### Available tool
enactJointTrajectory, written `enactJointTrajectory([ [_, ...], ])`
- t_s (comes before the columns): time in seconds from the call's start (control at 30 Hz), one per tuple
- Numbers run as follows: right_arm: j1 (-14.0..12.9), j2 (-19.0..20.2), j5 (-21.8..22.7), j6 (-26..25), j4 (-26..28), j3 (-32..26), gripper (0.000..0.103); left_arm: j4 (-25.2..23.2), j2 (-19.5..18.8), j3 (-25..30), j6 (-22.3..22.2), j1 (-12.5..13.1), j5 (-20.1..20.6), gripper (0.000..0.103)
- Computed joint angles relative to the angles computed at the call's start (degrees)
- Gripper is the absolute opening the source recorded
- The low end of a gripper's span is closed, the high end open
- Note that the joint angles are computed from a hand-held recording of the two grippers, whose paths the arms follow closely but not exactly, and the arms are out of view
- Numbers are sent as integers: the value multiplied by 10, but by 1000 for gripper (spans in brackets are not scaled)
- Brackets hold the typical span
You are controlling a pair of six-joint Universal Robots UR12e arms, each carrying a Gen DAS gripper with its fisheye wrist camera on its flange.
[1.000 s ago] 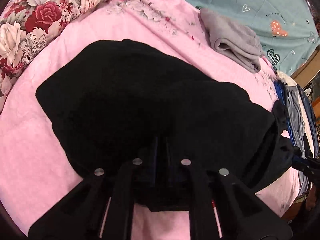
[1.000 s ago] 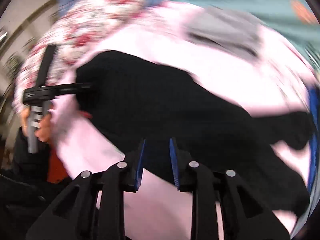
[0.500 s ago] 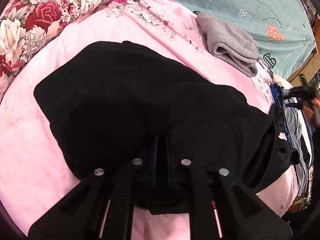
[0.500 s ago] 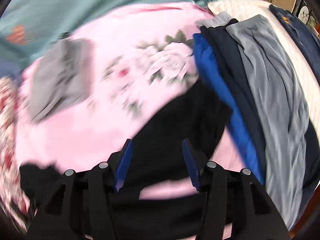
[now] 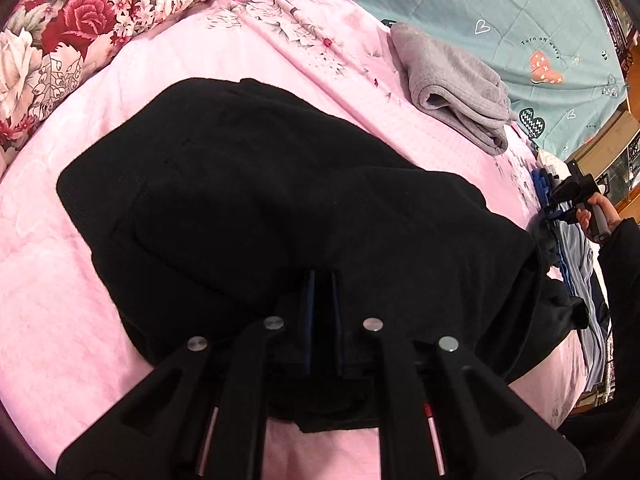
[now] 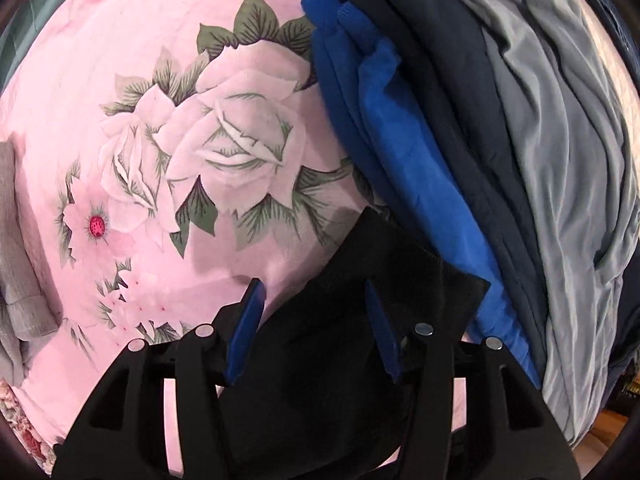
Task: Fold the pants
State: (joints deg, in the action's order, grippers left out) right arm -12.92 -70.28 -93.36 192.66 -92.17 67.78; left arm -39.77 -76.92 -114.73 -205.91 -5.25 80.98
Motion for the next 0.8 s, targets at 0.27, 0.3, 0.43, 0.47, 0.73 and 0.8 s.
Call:
enactJointTrajectory([
  [0.27, -39, -68, 50, -20, -73, 68, 9, 3, 0, -2, 0, 0, -1, 9],
  [0.3, -44, -82, 57, -26, -85, 79, 9, 3, 0, -1, 0, 0, 0, 9],
  [0.43, -82, -156, 102, -63, -128, 130, 9, 0, 0, 0, 1, -1, -1, 9],
  [0.47, -92, -173, 115, -70, -135, 141, 9, -2, 0, 0, 1, 1, -5, 9],
  [0.73, -202, -298, 215, -105, -134, 270, 9, -19, -2, 6, 42, 8, -22, 9],
  [0.8, -218, -317, 215, -120, -119, 304, 10, -17, -2, 5, 39, 11, -30, 9],
])
